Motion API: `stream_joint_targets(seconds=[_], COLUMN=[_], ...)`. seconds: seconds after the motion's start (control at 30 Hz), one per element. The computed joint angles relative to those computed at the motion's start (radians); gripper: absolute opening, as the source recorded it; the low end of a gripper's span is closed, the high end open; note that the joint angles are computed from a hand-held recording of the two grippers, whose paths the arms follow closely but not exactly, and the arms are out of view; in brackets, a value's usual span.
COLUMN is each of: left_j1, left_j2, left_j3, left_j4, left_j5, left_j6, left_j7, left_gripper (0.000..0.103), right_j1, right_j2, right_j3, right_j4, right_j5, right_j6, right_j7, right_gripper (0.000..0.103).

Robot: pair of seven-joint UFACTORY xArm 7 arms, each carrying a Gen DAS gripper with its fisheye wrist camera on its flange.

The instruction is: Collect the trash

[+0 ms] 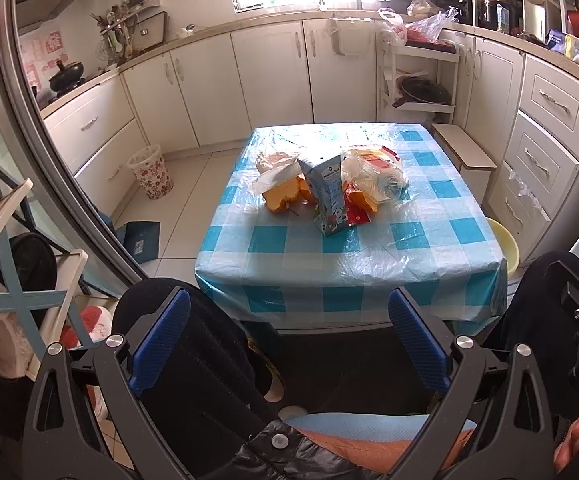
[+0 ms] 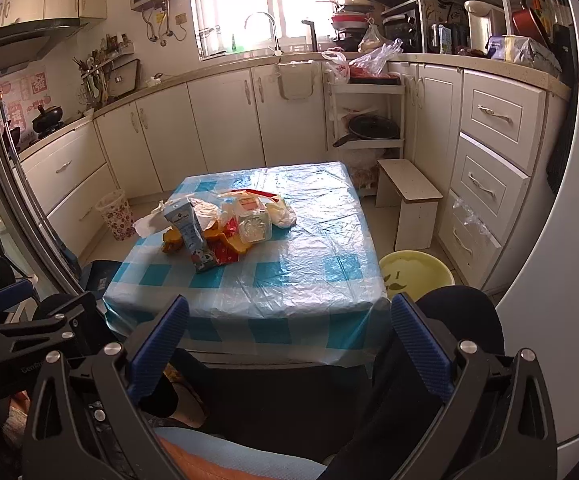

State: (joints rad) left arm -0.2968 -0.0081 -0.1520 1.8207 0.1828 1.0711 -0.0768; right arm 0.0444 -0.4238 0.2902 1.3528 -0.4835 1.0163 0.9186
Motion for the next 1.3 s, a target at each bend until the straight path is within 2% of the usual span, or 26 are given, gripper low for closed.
stream_joint_targets(seconds=[0.2,0.43,1.3], left_j1=[0.011,0.023,0.031], left_j2=[-0.019,-0.032,-0.044], left_j3=[0.007,0.010,0.007], left_j4=[-0.020,-0.034,-0.049], left_j5=[-0.036,-0.073,-0.087], left_j6=[-0.007,-0.018,-0.029], left_j7=[0.002,0.007,0.001], left_gripper=[0.095,0.095,0.095], right_j1=[0.008,0.011,0.027], right_j2=[0.000,0.002,0.014], right_j3=[0.015,0.027,0.036], right_j4=[-0.009,-0.002,0.012], right_j5=[-0.022,-0.038,-0.043], right_j6=[-0.026,-0.010,0.016], right_j7=[-0.009,-0.013,-0.007], right_gripper=[0.097,0.097,0.097])
